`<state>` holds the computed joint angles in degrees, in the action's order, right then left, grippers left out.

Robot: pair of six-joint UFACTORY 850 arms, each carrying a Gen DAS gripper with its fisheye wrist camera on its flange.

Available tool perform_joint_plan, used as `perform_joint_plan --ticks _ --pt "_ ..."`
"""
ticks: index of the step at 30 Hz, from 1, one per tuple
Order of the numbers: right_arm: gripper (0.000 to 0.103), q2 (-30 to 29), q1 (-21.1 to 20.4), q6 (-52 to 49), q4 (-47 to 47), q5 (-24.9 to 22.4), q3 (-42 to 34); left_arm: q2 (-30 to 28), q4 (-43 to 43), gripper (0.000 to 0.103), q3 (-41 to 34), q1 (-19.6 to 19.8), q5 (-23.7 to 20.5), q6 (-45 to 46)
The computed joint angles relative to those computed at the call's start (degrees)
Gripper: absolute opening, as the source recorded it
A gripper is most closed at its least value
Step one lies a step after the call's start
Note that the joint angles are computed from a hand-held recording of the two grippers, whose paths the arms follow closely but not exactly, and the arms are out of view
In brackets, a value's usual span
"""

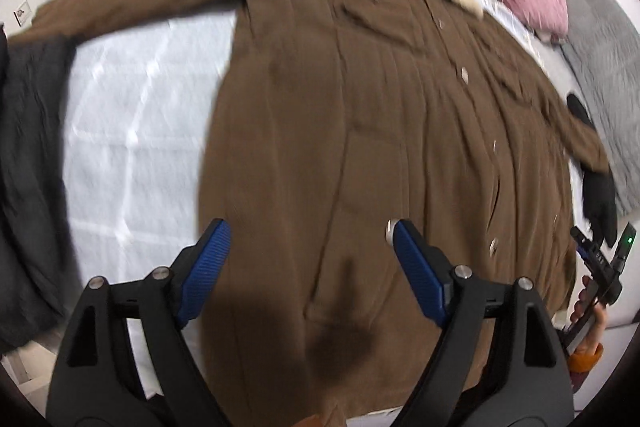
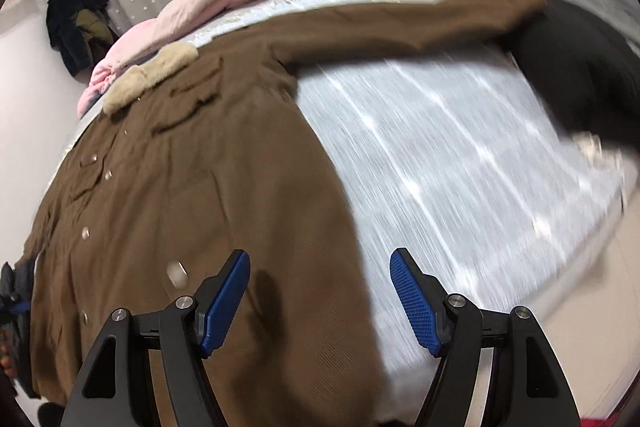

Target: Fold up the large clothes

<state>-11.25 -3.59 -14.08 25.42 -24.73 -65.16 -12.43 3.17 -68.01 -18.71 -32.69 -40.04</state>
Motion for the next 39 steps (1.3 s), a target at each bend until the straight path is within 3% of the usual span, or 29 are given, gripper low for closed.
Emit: perform_joint_plan --ticks 4,10,14,18,21,24,27,30,32,33,34,35,37,39 --pt "0.074 1.9 -2.9 -10.7 12.3 -1.6 4.4 1.4 1.4 0.099 4.1 -2.2 4.3 -0.2" --pt "0.074 4.3 -4.4 -19.2 20.6 -1.9 7.5 2.4 9.4 0.101 7.0 -4.6 4.9 -6.9" --pt "0.074 5.3 -7.6 -26.5 31.6 -5.2 8.7 4.7 11.3 0.101 9.6 -4.2 5.3 -10.8" --pt "0.075 4.6 -10.7 -28.8 37.9 -10.2 8.8 8.8 -1.8 0.101 13.9 -0.8 9.3 -0.9" --pt "0.075 2.4 -12.5 -28.7 41.0 -16.9 8.0 10.3 -14.6 0.101 16.5 1.7 10.0 10.4" --pt "0.075 1.3 -11.8 -28.5 41.1 -19.6 7.4 10.2 -23.2 0.101 17.6 2.9 8.9 19.2" --pt "0.076 1.9 -10.1 -28.1 39.9 -18.7 8.3 10.3 -22.9 0.101 17.6 2.2 8.2 20.7" --pt "0.073 2.5 -9.2 -30.2 41.4 -21.5 9.8 11.2 -32.7 0.1 18.6 1.9 7.4 30.0" --pt "0.055 3.0 -8.6 -32.2 42.3 -22.3 10.8 11.6 -38.5 0.079 18.9 1.8 5.5 35.7" --pt "0.031 3.7 -8.1 -32.2 42.1 -21.3 11.4 11.9 -41.7 0.058 19.2 2.0 4.5 38.1" --pt "0.017 4.1 -8.1 -32.4 42.6 -21.2 11.7 12.3 -42.8 0.041 19.6 2.0 3.9 38.4" --pt "0.015 4.8 -8.8 -34.5 45.5 -22.5 12.3 13.0 -43.2 0.019 19.8 1.8 3.5 37.9" --pt "0.012 7.7 -10.0 -37.7 48.9 -22.4 13.2 15.9 -39.0 0.014 20.3 0.5 5.5 33.8" --pt "0.011 12.1 -11.3 -39.4 50.2 -19.2 14.2 20.0 -31.3 0.012 20.4 -1.3 7.6 27.8"
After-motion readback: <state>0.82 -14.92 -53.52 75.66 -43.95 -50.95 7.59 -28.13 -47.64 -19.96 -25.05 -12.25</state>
